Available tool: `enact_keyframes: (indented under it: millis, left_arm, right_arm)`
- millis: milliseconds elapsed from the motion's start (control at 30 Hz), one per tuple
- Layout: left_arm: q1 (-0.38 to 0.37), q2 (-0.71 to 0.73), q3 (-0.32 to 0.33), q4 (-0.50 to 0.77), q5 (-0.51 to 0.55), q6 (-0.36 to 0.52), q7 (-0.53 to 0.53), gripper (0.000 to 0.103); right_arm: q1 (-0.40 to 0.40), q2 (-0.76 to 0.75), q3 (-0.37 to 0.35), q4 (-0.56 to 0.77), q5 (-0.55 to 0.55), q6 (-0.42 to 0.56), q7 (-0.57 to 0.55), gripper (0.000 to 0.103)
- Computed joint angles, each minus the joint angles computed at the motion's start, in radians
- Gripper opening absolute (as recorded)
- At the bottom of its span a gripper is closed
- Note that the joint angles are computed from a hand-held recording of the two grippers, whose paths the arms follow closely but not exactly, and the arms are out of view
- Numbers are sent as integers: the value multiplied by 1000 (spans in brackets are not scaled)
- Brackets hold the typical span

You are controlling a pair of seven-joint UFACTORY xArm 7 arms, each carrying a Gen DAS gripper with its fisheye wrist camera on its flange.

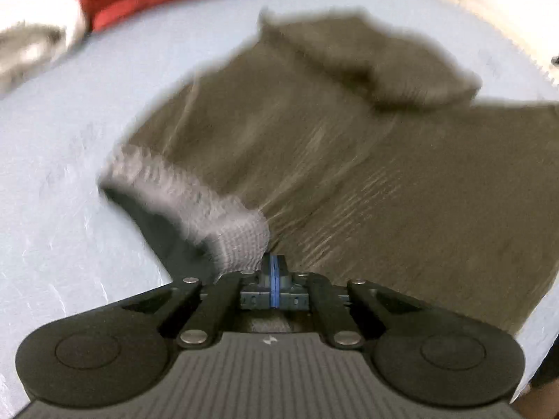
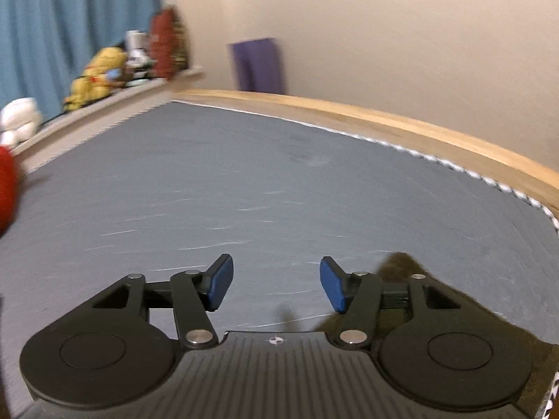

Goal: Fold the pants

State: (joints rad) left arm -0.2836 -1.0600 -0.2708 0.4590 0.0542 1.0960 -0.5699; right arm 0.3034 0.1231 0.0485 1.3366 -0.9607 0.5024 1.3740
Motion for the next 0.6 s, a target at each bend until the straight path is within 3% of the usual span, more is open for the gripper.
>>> enact_keyframes:
  millis: [100,233,333,400,467,533,567,600]
  left_arm:
    - [13,-5,-34,42,6,22,-42,3]
    - [15,-80,-47,58,28,-90,-71,8]
    - [81,7,-60,69,61,11,-51,9]
    - [53,19,-22,42,64,-8,-60,9]
    - [91,57,-57,113,72,31,-90,12]
    - [107,59,-97,146,107,11,-132,27]
    - [113,63,-106,159,120,-5,-150,44]
    - [123,72,-118,177,130,-23,-174,52]
  right_arm:
    - [12,-11,26,17,64,-40,-59,58]
    - [36,-31,50,41,131,-94,-121,59]
    - [57,-43,64,61,155,-129,-142,59]
    - [71,-44,76,75,183,-150,-169,59]
    - [86,-36,87,90,218,-168,-205,59]
    - [102,-19,98,109,270,-185,-262,59]
    - [112,-12,101,111,290,-199,-287,59]
    - [123,5,104,125,312,-202,-316,59]
